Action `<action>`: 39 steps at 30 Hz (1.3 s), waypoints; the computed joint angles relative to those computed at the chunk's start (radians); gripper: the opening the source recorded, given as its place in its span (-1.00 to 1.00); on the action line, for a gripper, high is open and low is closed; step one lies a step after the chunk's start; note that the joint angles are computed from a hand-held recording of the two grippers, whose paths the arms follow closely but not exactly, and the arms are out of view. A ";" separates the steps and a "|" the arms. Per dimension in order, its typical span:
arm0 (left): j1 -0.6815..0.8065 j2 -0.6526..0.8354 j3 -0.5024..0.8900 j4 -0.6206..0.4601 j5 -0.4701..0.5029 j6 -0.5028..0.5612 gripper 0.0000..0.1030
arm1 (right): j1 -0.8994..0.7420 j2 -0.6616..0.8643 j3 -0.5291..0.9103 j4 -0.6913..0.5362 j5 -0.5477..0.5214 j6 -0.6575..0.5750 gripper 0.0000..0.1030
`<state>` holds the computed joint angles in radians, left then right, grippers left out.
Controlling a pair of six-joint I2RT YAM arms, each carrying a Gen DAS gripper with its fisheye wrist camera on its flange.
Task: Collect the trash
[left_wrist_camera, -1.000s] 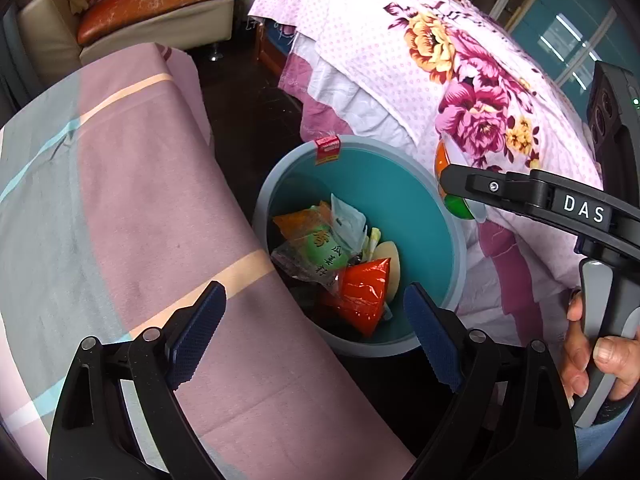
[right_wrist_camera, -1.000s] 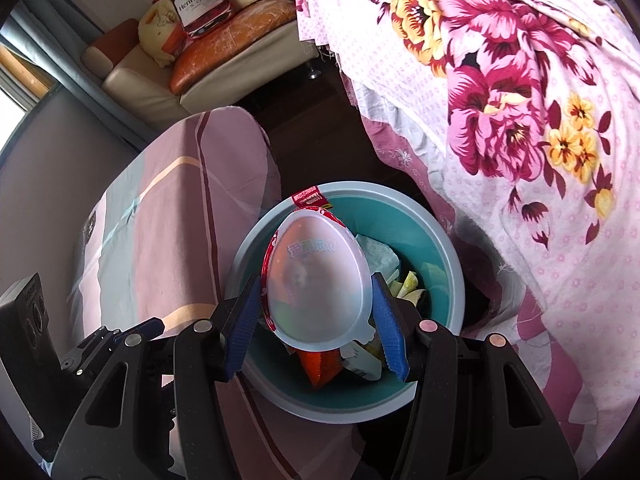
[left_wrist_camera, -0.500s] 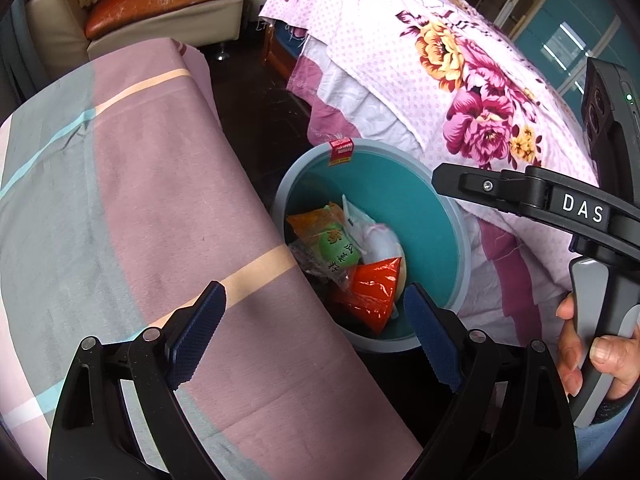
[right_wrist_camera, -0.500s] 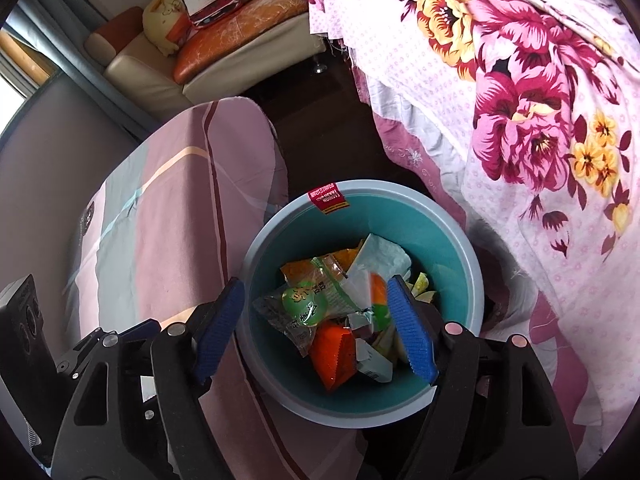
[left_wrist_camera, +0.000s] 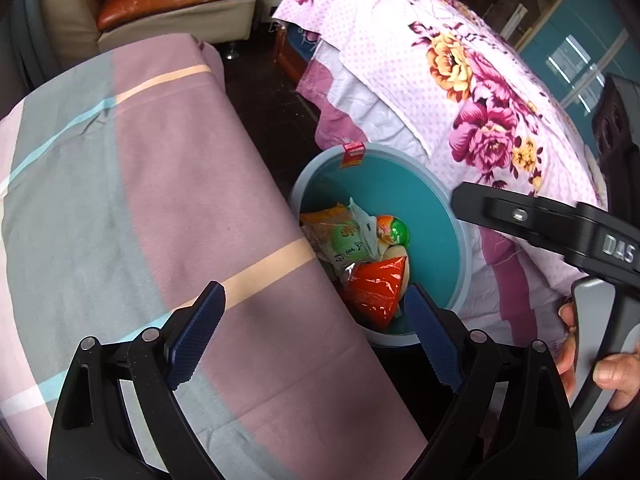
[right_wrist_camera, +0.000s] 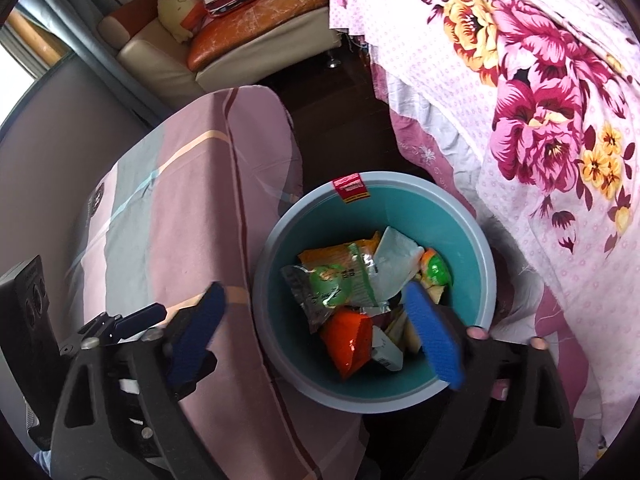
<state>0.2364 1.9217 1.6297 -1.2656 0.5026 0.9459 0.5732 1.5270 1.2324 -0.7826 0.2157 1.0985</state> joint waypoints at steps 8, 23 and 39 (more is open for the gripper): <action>0.047 -0.013 0.039 -0.003 -0.018 -0.009 0.78 | 0.057 -0.005 0.059 -0.082 0.048 0.037 0.87; 0.193 -0.019 0.127 -0.102 0.024 0.088 0.92 | 0.254 0.096 0.312 -0.399 0.218 0.165 0.87; 0.364 -0.038 0.208 -0.229 0.103 0.246 0.92 | 0.456 0.232 0.569 -0.626 0.326 0.307 0.87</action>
<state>0.6001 1.8840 1.8373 -1.4946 0.6052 1.1922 1.0295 1.7595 1.8013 -1.4091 0.5412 1.4057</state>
